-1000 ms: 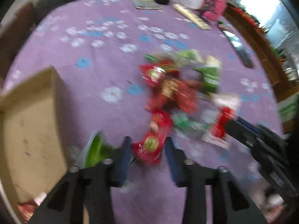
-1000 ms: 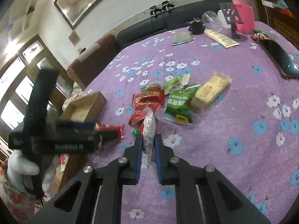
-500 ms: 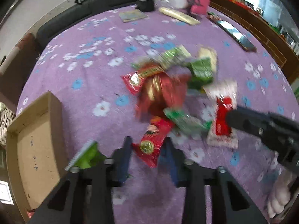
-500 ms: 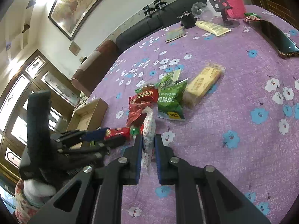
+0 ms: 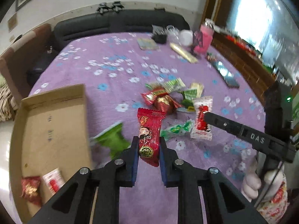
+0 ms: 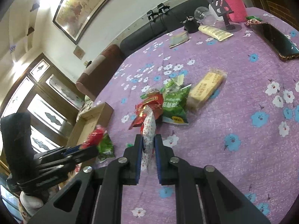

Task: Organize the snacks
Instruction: 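Grasp a red packet with the left gripper while the right grasps a white packet, drop both in tray, then grasp the green snack bag with the left gripper while the right grasps a green candy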

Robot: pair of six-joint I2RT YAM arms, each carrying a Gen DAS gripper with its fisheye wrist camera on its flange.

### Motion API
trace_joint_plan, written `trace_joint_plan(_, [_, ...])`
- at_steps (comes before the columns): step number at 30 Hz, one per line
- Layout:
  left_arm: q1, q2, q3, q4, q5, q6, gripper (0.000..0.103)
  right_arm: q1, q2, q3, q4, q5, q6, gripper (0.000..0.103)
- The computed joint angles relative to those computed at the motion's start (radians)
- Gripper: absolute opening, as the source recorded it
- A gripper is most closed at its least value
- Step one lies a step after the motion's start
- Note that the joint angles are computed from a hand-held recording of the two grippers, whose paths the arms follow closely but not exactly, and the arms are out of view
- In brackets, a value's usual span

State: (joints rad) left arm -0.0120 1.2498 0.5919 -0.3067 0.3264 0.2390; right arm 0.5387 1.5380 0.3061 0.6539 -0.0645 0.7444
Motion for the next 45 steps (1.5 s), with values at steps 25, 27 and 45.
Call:
trace_joint_plan(25, [0.524, 0.485, 0.332, 0.048, -0.011, 0.157, 0.020, 0.346, 0.527, 0.989, -0.618, -0.018, -0.044, 0.013])
trace_joint_plan(27, [0.533, 0.510, 0.351, 0.041, -0.006, 0.156, 0.020, 0.352, 0.617, 1.109, -0.688, -0.025, -0.049, 0.013])
trace_joint_plan(45, [0.618, 0.305, 0.287, -0.031, 0.178, 0.171, 0.042, 0.324, 0.357, 0.855, -0.630, 0.084, -0.088, 0.037])
